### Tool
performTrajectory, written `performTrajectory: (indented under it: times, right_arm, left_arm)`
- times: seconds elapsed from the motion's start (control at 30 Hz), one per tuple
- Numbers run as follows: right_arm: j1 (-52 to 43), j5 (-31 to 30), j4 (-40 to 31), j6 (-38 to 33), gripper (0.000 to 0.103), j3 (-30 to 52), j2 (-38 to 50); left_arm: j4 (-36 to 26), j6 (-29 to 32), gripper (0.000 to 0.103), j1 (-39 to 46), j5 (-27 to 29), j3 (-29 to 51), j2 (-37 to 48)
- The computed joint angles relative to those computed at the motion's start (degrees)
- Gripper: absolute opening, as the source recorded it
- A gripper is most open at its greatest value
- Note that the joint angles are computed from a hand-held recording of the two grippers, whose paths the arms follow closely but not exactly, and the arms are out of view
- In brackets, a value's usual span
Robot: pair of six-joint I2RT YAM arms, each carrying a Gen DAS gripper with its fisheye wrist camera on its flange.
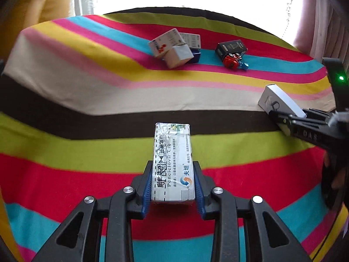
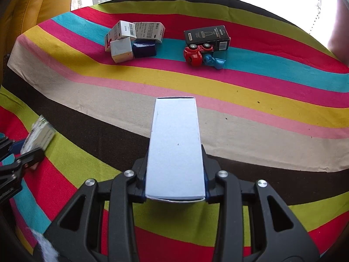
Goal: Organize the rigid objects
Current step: 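Carry both held boxes over the purple-rimmed storage box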
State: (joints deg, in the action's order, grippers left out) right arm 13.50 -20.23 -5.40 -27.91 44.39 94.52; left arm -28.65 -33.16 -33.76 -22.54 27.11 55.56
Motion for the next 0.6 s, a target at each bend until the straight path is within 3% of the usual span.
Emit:
performTrajectory:
  times: [0.13,0.6]
  right_arm:
    - [0.2,0.5,0.2,0.0,0.04,-0.3,-0.4]
    - [0.6,1.5,-0.1,0.2,0.04,0.1,-0.6]
  left_arm:
    - [-0.8,-0.7,0.034,1.1,0.2,-1.3,-3.5]
    - [0.2,-0.7,0.034,0.9,-1.4,0.1,0.5]
